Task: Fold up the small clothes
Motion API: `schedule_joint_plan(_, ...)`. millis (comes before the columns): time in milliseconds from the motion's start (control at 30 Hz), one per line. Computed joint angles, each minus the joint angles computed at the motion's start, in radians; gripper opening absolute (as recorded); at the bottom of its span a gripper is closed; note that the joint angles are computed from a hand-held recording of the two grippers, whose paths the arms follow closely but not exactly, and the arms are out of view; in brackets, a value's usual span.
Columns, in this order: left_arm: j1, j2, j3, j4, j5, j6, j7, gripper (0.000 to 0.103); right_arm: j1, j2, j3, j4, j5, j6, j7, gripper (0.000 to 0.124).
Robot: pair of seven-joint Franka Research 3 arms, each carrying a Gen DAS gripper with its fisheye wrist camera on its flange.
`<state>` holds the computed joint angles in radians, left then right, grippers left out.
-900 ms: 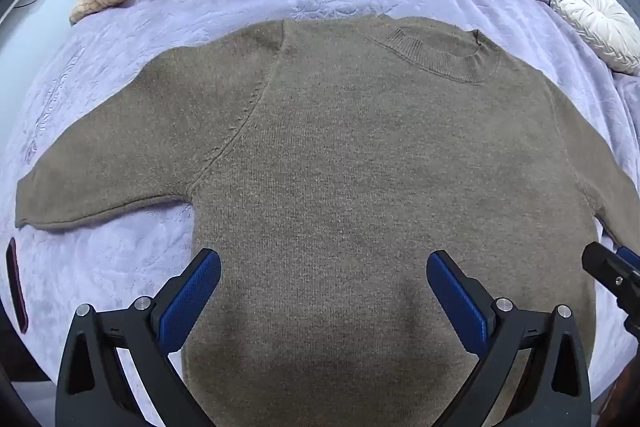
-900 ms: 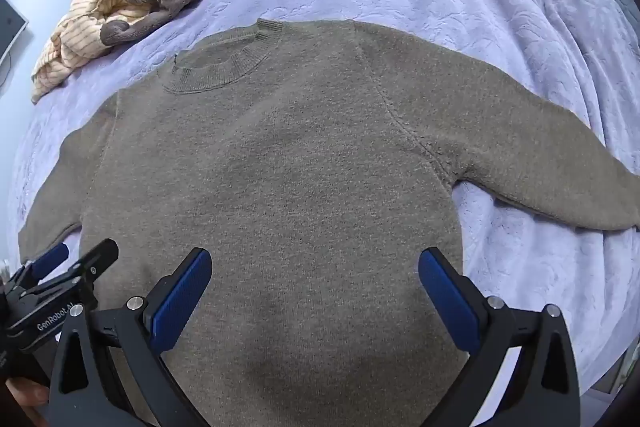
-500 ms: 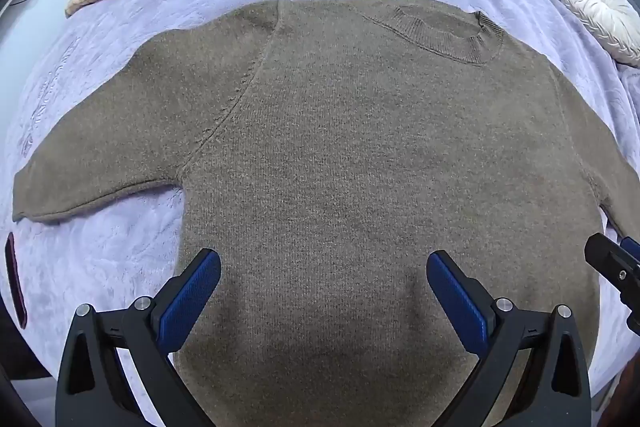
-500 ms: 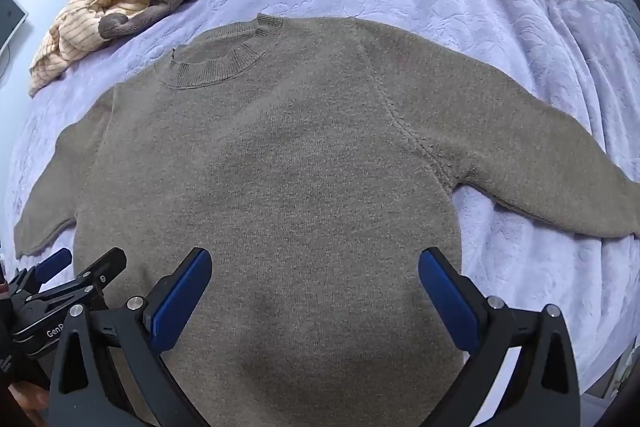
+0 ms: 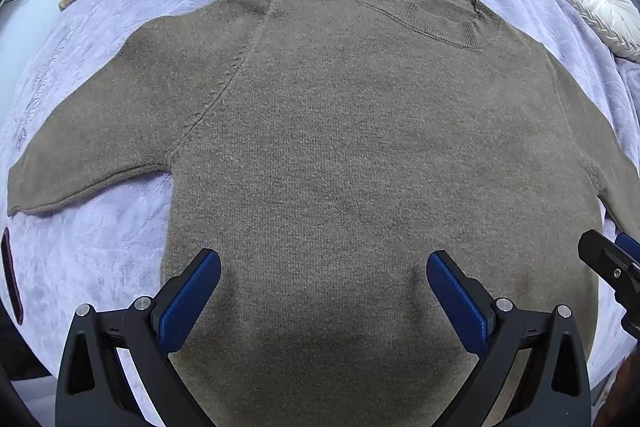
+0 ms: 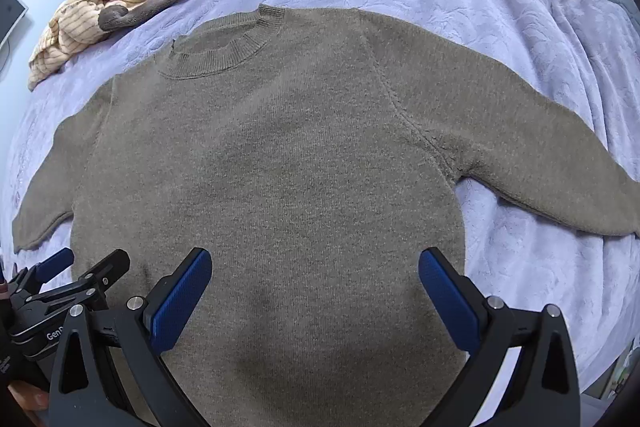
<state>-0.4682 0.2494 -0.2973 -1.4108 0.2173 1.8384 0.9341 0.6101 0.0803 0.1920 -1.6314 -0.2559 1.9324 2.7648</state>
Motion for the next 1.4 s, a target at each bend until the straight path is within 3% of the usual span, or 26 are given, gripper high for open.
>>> schedule_joint_plan(1000,0.014,-0.056,-0.006,-0.066,-0.028,0.007,0.007,0.103,0.0,-0.006,0.004,-0.018,0.028,-0.002,0.007,0.103)
schedule_joint_plan(1267,0.006,-0.047,-0.01,-0.06,-0.023,0.005,-0.002,0.103,-0.002,-0.011,0.005,-0.025,0.031,-0.002,0.013,0.103)
schedule_joint_plan(1400,-0.009,0.001,-0.01,0.005,-0.01,-0.024,-0.007,0.103,-0.002,-0.014,0.006,-0.029,0.033,-0.003,0.016,0.103)
